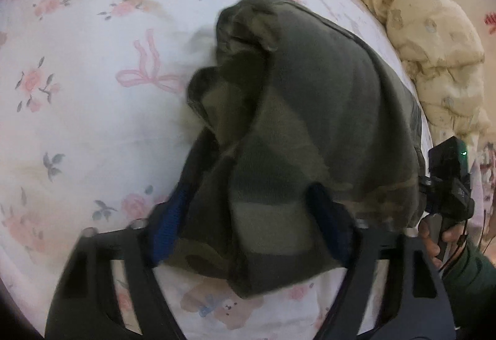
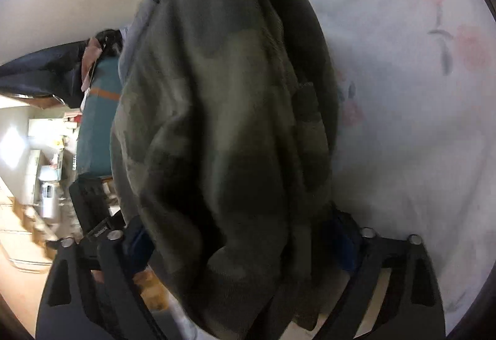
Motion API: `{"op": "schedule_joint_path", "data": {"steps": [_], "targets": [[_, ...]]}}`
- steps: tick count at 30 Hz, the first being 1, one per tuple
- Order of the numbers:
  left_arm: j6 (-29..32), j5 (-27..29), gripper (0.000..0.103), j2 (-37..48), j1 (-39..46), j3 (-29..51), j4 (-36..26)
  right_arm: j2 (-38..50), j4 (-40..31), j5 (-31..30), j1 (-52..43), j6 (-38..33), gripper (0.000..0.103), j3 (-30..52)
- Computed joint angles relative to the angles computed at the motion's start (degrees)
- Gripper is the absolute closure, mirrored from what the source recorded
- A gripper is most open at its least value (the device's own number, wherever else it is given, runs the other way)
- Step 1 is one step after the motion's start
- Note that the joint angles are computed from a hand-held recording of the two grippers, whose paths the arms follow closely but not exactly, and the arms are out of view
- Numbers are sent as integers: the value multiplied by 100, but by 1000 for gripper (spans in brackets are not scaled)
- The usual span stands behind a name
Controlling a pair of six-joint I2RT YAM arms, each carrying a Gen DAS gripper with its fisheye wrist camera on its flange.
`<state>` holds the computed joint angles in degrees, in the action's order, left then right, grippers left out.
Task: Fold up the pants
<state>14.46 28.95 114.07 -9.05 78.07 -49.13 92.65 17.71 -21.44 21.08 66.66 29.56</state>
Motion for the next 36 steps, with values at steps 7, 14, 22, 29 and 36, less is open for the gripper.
{"op": "schedule_joint_path", "data": {"steps": [7, 14, 22, 29, 36], "targets": [[-67, 225, 87, -1148, -228, -354, -89, -446, -1085, 173, -24, -1314, 80, 680], [352, -152, 88, -2774, 29, -1241, -1326, -677, -2774, -1000, -260, -2656, 79, 1498], [107, -1634, 63, -3219, -560, -2574, -1413, -624, -4713, -142, 574, -2514, 52, 1553], [-600, -1408, 60, -4263, 59, -2283, -1979, -2813, -6212, 1305, 950, -2039, 52, 1499], [-1434, -1707, 61, -4615, -392, -3153, -1108, -2300, -5620, 1762, 1795, -1624, 74, 1587]]}}
